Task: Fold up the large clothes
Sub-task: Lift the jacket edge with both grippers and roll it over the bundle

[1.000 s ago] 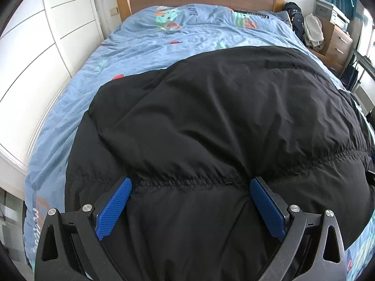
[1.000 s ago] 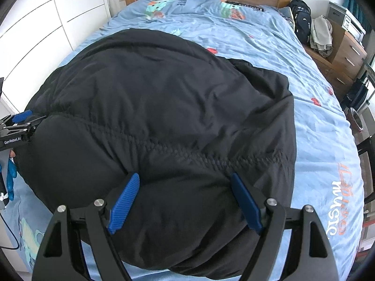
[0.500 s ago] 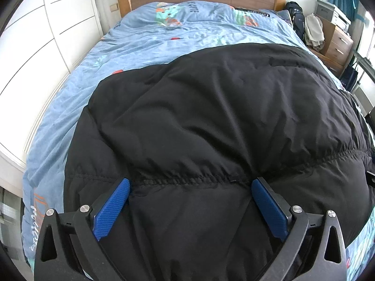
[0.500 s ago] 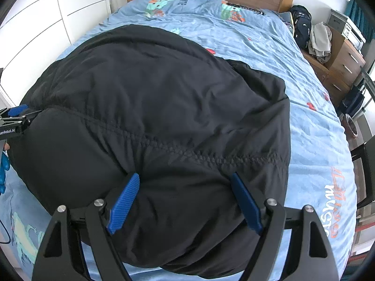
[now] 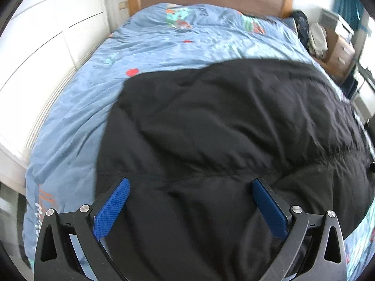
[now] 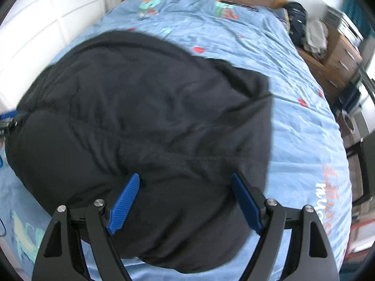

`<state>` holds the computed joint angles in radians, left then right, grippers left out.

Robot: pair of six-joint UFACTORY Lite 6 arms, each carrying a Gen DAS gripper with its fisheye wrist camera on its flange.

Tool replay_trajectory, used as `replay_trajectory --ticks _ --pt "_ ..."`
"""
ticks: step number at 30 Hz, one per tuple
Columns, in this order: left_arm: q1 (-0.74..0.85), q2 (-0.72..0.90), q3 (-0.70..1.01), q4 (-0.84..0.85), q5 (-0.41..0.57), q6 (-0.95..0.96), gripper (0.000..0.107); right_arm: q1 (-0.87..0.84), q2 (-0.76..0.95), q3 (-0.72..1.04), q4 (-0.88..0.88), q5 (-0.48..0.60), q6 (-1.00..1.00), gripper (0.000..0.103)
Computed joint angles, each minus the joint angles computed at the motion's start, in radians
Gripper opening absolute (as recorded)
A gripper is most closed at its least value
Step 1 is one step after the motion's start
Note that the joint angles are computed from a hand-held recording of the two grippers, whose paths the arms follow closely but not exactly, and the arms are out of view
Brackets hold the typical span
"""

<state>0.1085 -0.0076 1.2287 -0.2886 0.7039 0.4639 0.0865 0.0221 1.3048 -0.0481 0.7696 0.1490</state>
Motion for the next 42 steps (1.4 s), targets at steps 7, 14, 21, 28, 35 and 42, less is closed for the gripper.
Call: replay_trajectory --ticks 7,14,21,28,35,42 --pt "0.265 0.215 0.226 -0.215 0.202 0.207 0.102 -0.321 0.100 0.081 0.444 0.072 -0.360 0.083" --pt "0.379 0.519 0.527 -0.294 0.382 0.194 0.102 -0.436 0.316 0.161 0.693 0.142 -0.477 0.086" --pt "0.374 0.705 0.660 -0.362 0.521 0.224 0.102 -0.474 0.460 0.191 0.799 0.191 -0.567 0.098" --pt "0.360 0.789 0.684 -0.391 0.542 0.241 0.102 -0.507 0.534 0.141 0.916 0.217 -0.678 0.103" --pt "0.347 0.865 0.722 -0.402 0.599 0.205 0.102 -0.509 0.603 0.154 0.971 0.249 -0.710 0.103" --pt "0.320 0.778 0.599 -0.393 0.535 0.200 0.102 -0.502 0.606 0.119 1.038 0.231 -0.798 0.103"
